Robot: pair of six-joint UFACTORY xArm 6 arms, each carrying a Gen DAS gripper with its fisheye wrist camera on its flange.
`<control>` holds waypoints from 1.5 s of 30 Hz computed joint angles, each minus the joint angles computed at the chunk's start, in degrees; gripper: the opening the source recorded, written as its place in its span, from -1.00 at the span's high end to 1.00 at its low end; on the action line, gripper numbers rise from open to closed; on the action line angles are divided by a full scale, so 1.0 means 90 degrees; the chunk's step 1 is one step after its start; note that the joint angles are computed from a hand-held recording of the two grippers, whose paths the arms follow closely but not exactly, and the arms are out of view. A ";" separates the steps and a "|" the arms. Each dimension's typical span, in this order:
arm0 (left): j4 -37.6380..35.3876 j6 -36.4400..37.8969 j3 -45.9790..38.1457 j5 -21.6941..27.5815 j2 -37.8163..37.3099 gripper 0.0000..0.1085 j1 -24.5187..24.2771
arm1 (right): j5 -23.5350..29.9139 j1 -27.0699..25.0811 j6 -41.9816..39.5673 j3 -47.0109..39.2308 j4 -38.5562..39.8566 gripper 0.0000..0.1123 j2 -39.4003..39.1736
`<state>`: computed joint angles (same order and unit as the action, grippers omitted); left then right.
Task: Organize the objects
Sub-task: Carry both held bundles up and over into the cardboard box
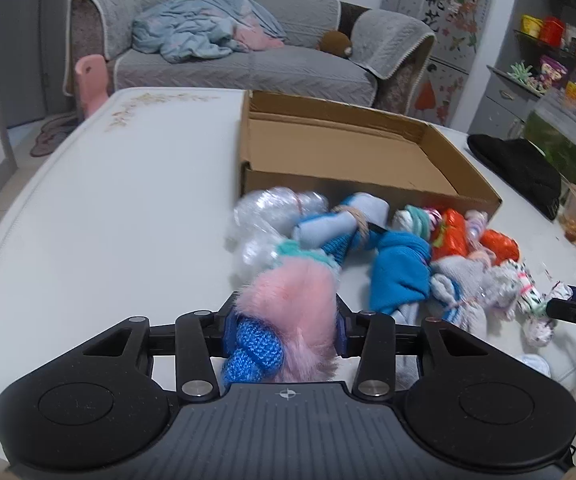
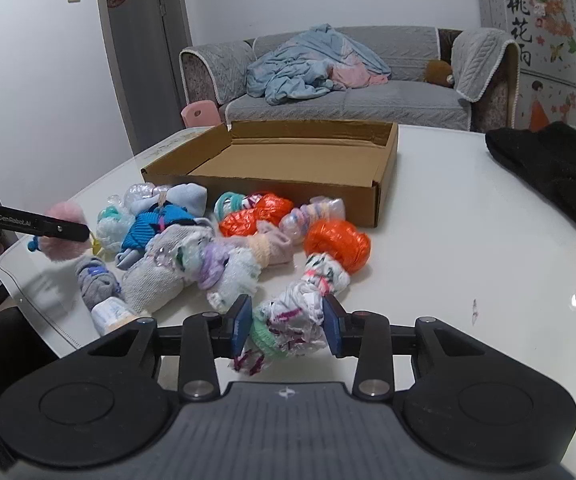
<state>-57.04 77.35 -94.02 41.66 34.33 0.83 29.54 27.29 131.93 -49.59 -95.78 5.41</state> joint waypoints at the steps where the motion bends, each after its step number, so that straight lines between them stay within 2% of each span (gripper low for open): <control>1: -0.0004 -0.0036 -0.0039 0.0026 0.0024 0.08 0.0014 | -0.0070 -0.0037 0.0010 -0.0024 -0.0029 0.41 0.0043; 4: 0.0008 -0.0068 -0.0041 0.0015 0.0050 0.07 0.0025 | -0.0147 -0.0043 0.0222 -0.0005 -0.0202 0.41 0.0085; 11: 0.0024 -0.0119 0.0014 0.0085 0.0063 0.05 0.0034 | -0.0121 0.0116 -0.0005 -0.0056 -0.0016 0.38 0.0212; 16: 0.0015 -0.0100 0.0007 0.0130 0.0057 0.05 0.0022 | 0.0031 0.0212 0.0060 0.0113 -0.0068 0.52 0.0035; 22: -0.0077 -0.0003 -0.0154 0.0182 0.0009 0.07 -0.0004 | 0.0033 0.0128 -0.0096 0.0213 -0.0124 0.52 -0.0322; 28: -0.0090 -0.0116 -0.1062 0.0323 0.0286 0.07 -0.0153 | -0.0141 -0.0375 -0.0455 -0.0231 -0.0736 0.52 -0.0651; 30: -0.0081 -0.0259 -0.1505 0.0367 0.0509 0.15 -0.0237 | -0.0420 -0.0657 -0.0474 -0.0620 -0.1039 0.52 -0.0487; 32: 0.0031 -0.0573 -0.2078 0.0549 0.0827 0.22 -0.0295 | -0.0638 -0.0929 -0.0844 -0.1106 -0.0959 0.52 -0.0195; 34: 0.0211 -0.0777 -0.2429 0.0544 0.1034 0.24 -0.0349 | -0.0708 -0.1059 -0.1148 -0.1463 -0.0781 0.52 0.0062; 35: 0.0326 -0.0827 -0.2522 0.0668 0.1079 0.16 -0.0324 | -0.0712 -0.1073 -0.1142 -0.1559 -0.0782 0.52 0.0133; 36: 0.0288 -0.0704 -0.2470 0.0755 0.1052 0.07 -0.0268 | -0.0739 -0.1057 -0.0996 -0.1586 -0.0929 0.52 0.0165; 37: 0.0258 -0.0544 -0.2259 0.0705 0.0943 -0.22 -0.0224 | -0.0755 -0.1028 -0.0781 -0.1532 -0.1133 0.52 0.0154; 38: 0.0253 -0.0363 -0.1989 0.0595 0.0816 -0.35 -0.0187 | -0.0799 -0.1005 -0.0635 -0.1498 -0.1234 0.52 0.0185; 42: 0.0775 -0.0288 -0.1308 0.0738 0.0592 -0.19 0.0026 | -0.0990 -0.0959 -0.0051 -0.1194 -0.1465 0.52 0.0152; 45: 0.1045 -0.0187 -0.0861 0.0605 0.0522 -0.17 0.0054 | -0.0929 -0.0860 0.0104 -0.0977 -0.1444 0.52 0.0042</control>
